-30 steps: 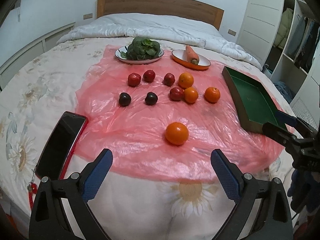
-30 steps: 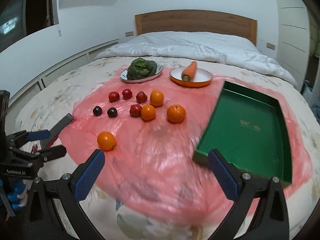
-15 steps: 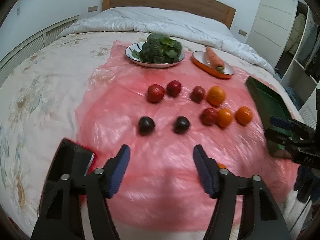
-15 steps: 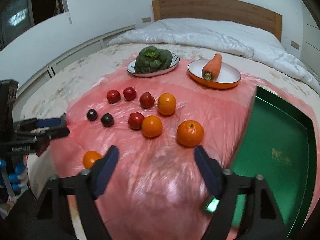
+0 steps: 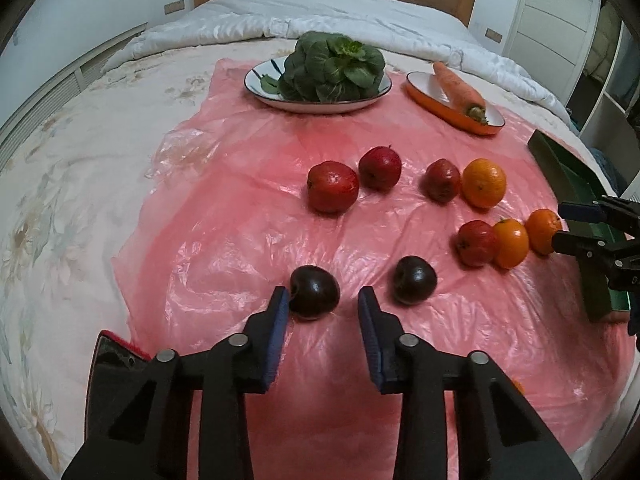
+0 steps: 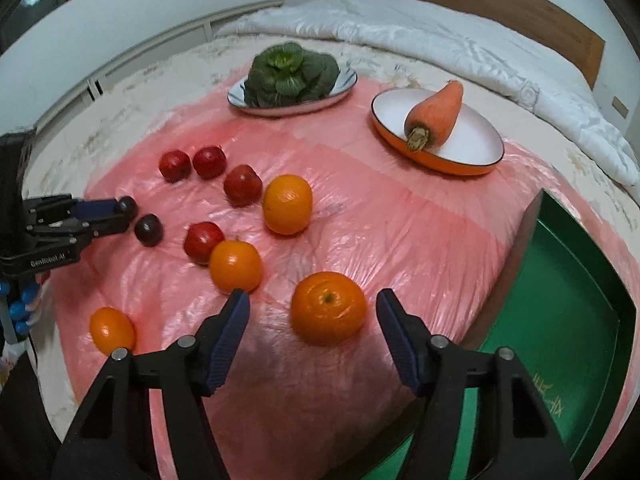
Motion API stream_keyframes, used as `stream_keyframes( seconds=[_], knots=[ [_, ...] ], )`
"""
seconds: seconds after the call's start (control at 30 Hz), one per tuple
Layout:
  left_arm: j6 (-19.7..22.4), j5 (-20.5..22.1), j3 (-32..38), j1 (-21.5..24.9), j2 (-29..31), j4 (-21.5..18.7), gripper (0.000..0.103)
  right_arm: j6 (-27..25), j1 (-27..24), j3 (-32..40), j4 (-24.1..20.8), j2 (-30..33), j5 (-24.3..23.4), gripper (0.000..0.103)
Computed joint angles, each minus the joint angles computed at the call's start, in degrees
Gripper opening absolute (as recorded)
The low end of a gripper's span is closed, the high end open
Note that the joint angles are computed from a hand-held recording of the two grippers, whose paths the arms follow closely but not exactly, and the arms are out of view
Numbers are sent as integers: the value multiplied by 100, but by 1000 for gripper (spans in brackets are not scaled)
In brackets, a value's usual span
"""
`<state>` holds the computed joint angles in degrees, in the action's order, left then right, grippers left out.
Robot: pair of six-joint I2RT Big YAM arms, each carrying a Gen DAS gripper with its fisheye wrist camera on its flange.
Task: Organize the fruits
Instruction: 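Grasp a dark plum with the left tool while the right tool grasps an orange, then carry the plum and orange to the green tray and release both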
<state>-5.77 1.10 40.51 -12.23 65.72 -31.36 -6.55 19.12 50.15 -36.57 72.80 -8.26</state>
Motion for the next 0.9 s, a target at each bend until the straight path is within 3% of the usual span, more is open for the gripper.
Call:
stream_keyframes(
  seconds=[0.3, 0.33, 0.47, 0.9],
  knots=[
    [39, 63, -46, 75, 87, 131, 22, -182, 28, 179, -212, 429, 134, 103],
    [35, 71, -76, 82, 54, 163, 21, -183, 22, 181, -210, 448, 155, 96],
    [-27, 157, -138, 173, -57, 230, 21, -192, -20, 155, -206, 390, 83, 96],
    [-94, 185, -252, 261, -926, -235, 21, 346, 256, -172, -235, -649, -189, 95]
  ],
)
